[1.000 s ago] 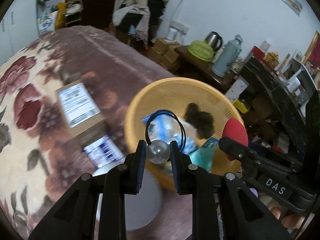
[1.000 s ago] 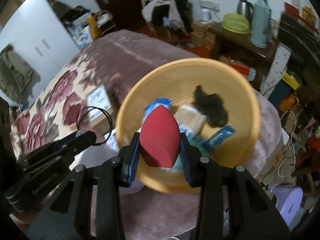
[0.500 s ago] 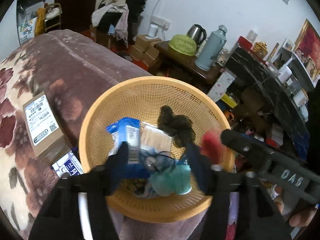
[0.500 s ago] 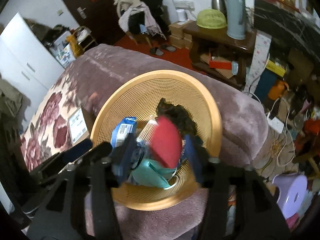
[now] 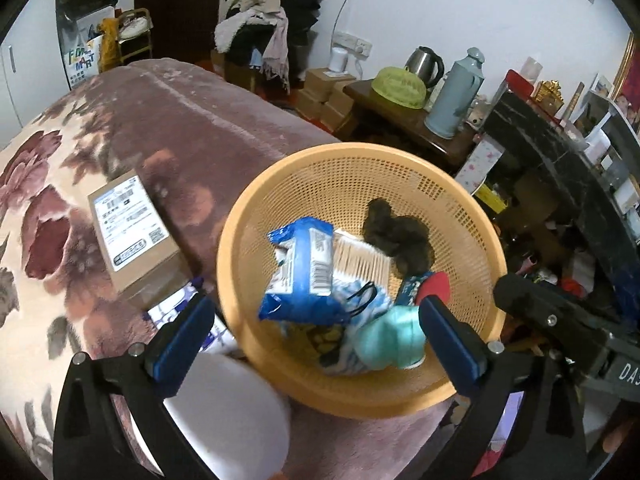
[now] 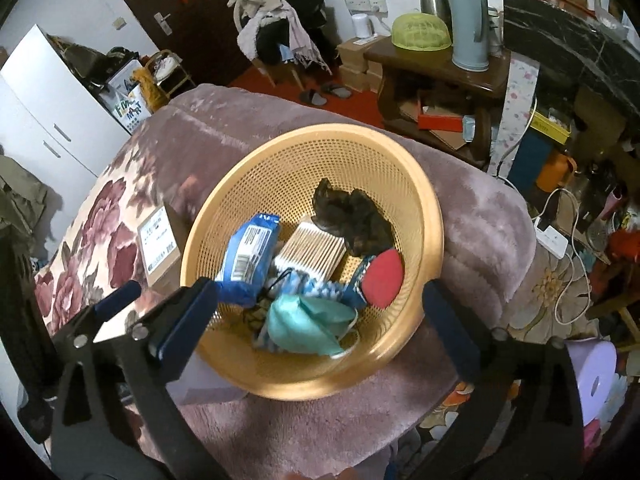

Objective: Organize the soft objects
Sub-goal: 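Open both tools to drop the hair tie and red sponge into the basket, then withdraw both open tools from above the basket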

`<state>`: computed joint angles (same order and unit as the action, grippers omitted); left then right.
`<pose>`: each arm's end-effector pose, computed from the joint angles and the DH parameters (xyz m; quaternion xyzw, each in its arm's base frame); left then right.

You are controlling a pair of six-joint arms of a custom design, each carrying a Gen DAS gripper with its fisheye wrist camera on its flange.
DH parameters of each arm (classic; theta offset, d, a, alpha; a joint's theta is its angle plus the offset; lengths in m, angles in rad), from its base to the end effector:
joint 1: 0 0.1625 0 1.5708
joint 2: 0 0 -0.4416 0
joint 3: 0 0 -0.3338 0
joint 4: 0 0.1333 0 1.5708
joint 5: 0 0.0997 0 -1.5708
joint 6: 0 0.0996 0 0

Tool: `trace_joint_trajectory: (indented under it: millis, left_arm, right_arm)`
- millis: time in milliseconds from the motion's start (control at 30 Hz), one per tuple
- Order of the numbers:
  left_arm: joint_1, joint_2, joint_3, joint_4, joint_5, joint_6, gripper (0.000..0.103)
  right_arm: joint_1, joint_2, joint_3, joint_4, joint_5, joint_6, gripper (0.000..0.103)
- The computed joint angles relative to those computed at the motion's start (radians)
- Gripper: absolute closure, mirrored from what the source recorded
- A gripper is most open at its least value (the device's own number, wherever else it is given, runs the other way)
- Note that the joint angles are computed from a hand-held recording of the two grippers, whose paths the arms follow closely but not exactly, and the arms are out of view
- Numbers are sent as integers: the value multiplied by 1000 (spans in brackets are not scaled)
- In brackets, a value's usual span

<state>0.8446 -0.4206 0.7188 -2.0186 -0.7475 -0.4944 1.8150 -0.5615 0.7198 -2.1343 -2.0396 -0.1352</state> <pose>-0.3974 -0.7583 0.1926 0.0760 0.9112 -0.2848 0.2877 0.2864 -0.7841 0.3027 0.1338 -0.9445 0.2078 0.2165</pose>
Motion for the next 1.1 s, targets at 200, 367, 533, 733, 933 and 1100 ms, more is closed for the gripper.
trace_joint_trajectory:
  millis: [200, 367, 533, 733, 933, 1100]
  left_arm:
    - [-5, -47, 85, -28, 1, -36, 1]
    - [-13, -93, 176, -68, 10, -69, 1]
    - [-29, -131, 259, -102, 53, -85, 1]
    - [-40, -182, 349, -113, 64, -119, 1]
    - [-49, -226, 433, -126, 77, -155, 1]
    - [-59, -280, 536, -179, 102, -178, 1]
  right_arm:
    - [8, -17, 38, -20, -21, -3, 0]
    - [16, -43, 108, -63, -37, -16, 0]
    - [23, -67, 178, -101, -31, -26, 0]
    - [32, -99, 262, -166, -23, -33, 0]
    - [43, -126, 340, -220, -31, -39, 0]
    - [60, -147, 403, -261, -40, -46, 0]
